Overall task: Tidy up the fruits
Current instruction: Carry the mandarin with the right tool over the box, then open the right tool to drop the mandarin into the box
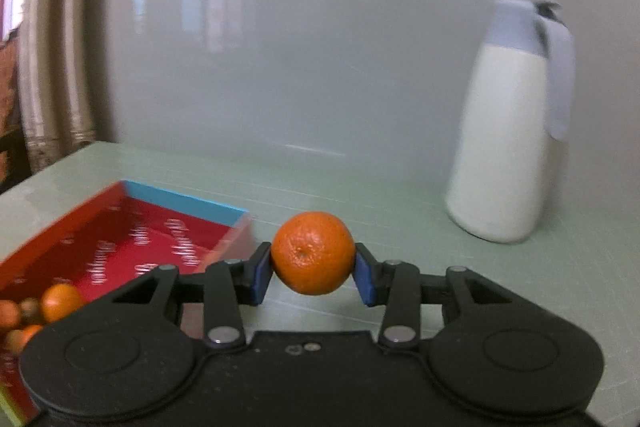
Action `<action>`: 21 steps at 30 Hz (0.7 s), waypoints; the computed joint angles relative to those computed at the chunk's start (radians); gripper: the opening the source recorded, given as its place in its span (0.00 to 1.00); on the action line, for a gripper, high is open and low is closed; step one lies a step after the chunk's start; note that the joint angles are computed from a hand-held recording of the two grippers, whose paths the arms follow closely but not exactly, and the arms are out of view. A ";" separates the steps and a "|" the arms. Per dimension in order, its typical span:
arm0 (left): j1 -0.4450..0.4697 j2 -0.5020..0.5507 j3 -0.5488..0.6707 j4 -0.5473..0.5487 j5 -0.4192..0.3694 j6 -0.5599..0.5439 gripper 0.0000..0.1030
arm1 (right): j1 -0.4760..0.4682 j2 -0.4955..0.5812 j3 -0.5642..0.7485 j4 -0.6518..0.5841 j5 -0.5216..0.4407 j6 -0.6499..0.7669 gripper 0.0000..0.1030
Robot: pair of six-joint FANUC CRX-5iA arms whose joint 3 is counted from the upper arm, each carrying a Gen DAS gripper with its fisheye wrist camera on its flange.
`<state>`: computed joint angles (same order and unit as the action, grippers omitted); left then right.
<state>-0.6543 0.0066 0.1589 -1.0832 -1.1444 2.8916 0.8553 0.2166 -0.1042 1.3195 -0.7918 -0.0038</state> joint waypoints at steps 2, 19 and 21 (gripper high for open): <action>0.007 -0.009 -0.008 0.008 0.003 -0.002 0.97 | 0.007 0.003 0.006 0.005 0.035 0.018 0.39; 0.038 -0.054 -0.054 0.037 0.018 -0.029 0.98 | 0.098 0.104 0.169 -0.247 0.078 0.345 0.40; 0.040 -0.059 -0.058 0.040 0.019 -0.031 0.98 | 0.100 0.108 0.176 -0.263 0.072 0.354 0.40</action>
